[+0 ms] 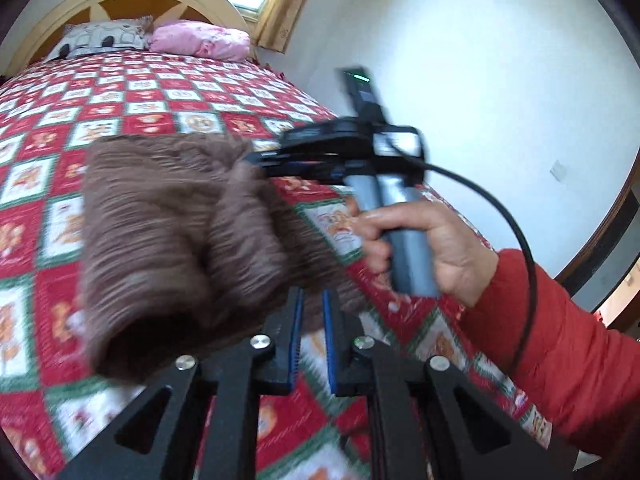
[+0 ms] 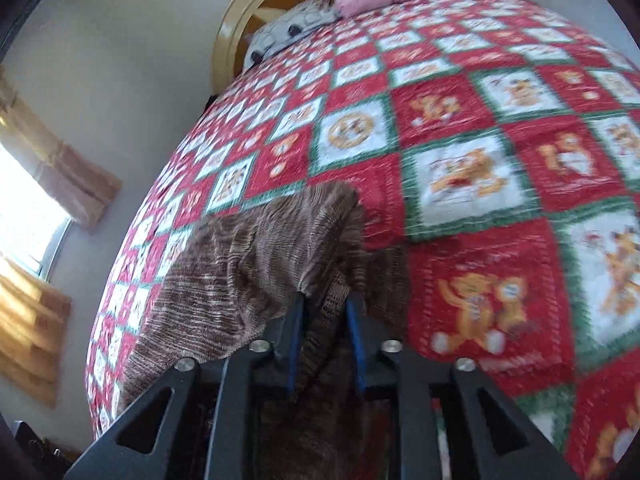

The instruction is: Fold small clothes

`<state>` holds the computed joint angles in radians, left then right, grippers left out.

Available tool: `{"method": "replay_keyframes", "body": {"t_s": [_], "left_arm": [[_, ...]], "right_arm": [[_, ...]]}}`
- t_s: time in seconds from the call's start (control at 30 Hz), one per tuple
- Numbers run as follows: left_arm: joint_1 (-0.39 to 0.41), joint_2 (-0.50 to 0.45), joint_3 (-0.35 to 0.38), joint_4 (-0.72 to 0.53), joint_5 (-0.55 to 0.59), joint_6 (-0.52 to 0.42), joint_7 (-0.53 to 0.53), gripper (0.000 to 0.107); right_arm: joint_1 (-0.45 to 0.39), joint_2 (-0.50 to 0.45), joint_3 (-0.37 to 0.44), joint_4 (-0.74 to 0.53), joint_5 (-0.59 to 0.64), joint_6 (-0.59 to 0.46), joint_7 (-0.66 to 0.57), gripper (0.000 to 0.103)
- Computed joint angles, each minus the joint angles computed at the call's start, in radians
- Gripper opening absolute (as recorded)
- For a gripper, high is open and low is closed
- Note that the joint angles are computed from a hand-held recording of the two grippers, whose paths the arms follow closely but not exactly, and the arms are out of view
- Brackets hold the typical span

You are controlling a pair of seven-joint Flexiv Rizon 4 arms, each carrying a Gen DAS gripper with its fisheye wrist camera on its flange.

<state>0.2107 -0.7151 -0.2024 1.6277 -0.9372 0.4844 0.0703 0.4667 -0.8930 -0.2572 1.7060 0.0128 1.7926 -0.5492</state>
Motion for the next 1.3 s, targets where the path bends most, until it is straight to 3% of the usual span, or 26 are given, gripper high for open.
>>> {"method": "replay_keyframes", "body": {"t_s": [0.07,0.1,0.13,0.17,0.23,0.3,0.37,0.5,0.53,0.6,0.63,0.67,0.73,0.87,1.0,1.1,1.2,1.23,1.3], "left_arm": [[0.025,-0.012,0.001,-0.018,-0.022,-0.017,-0.012,0.015],[0.035,-0.016,0.001,-0.023,-0.039,-0.015,-0.021,0.018],[0.043,-0.023,0.000,-0.029,-0.068,0.005,-0.036,0.024],[0.044,-0.029,-0.001,-0.031,-0.087,0.028,-0.044,0.032],[0.042,-0.046,-0.004,-0.048,-0.120,0.079,-0.081,0.035],[0.036,-0.052,-0.008,-0.053,-0.135,0.136,-0.102,0.035],[0.035,-0.055,-0.015,-0.051,-0.142,0.179,-0.102,0.035],[0.041,-0.041,-0.028,-0.024,-0.141,0.210,-0.085,0.035],[0.038,-0.055,-0.028,-0.043,-0.132,0.217,-0.091,0.036],[0.043,-0.056,-0.031,-0.045,-0.128,0.223,-0.094,0.039],[0.043,-0.061,-0.034,-0.056,-0.125,0.224,-0.100,0.041],[0.052,-0.057,-0.035,-0.057,-0.121,0.216,-0.097,0.041],[0.042,-0.064,-0.048,-0.084,-0.127,0.238,-0.099,0.041],[0.007,-0.083,-0.062,-0.140,-0.115,0.295,-0.125,0.051],[-0.040,-0.130,-0.071,-0.213,-0.055,0.341,-0.205,0.051],[-0.096,-0.167,-0.061,-0.214,-0.006,0.494,-0.246,0.051],[-0.146,-0.226,-0.001,-0.226,0.101,0.607,-0.356,0.056],[-0.131,-0.237,-0.021,-0.215,0.114,0.635,-0.365,0.064],[-0.076,-0.235,-0.094,-0.182,0.066,0.662,-0.309,0.065]], "right_arm": [[0.057,0.032,-0.047,0.070,0.087,0.071,0.045,0.025],[0.061,0.042,-0.029,0.100,0.133,0.157,0.058,0.026],[0.068,0.048,-0.008,0.123,0.175,0.240,0.055,0.033],[0.094,0.053,-0.008,0.137,0.209,0.282,0.041,0.050],[0.210,0.060,-0.076,0.146,0.292,0.282,-0.013,0.074],[0.281,0.055,-0.103,0.144,0.336,0.294,-0.061,0.076],[0.293,0.044,-0.085,0.116,0.338,0.284,-0.093,0.076],[0.341,-0.001,-0.139,0.034,0.323,0.100,-0.107,0.076],[0.347,-0.014,-0.158,0.016,0.299,0.037,-0.088,0.075],[0.398,-0.043,-0.237,0.001,0.267,-0.069,-0.041,0.051],[0.407,-0.045,-0.254,0.008,0.243,-0.094,-0.024,0.027],[0.391,-0.040,-0.238,0.008,0.232,-0.096,-0.024,0.017],[0.318,-0.007,-0.149,0.032,0.208,-0.034,-0.035,0.010],[0.277,0.057,-0.104,0.130,0.184,0.055,-0.014,0.009],[0.207,0.083,-0.008,0.183,0.184,0.106,0.000,0.006],[0.162,0.029,0.053,0.169,0.200,0.199,0.013,0.006],[0.140,0.005,0.090,0.161,0.230,0.273,0.000,0.006],[0.145,0.000,0.089,0.159,0.239,0.282,-0.013,0.006],[0.145,-0.001,0.096,0.157,0.248,0.282,-0.034,0.006]]}}
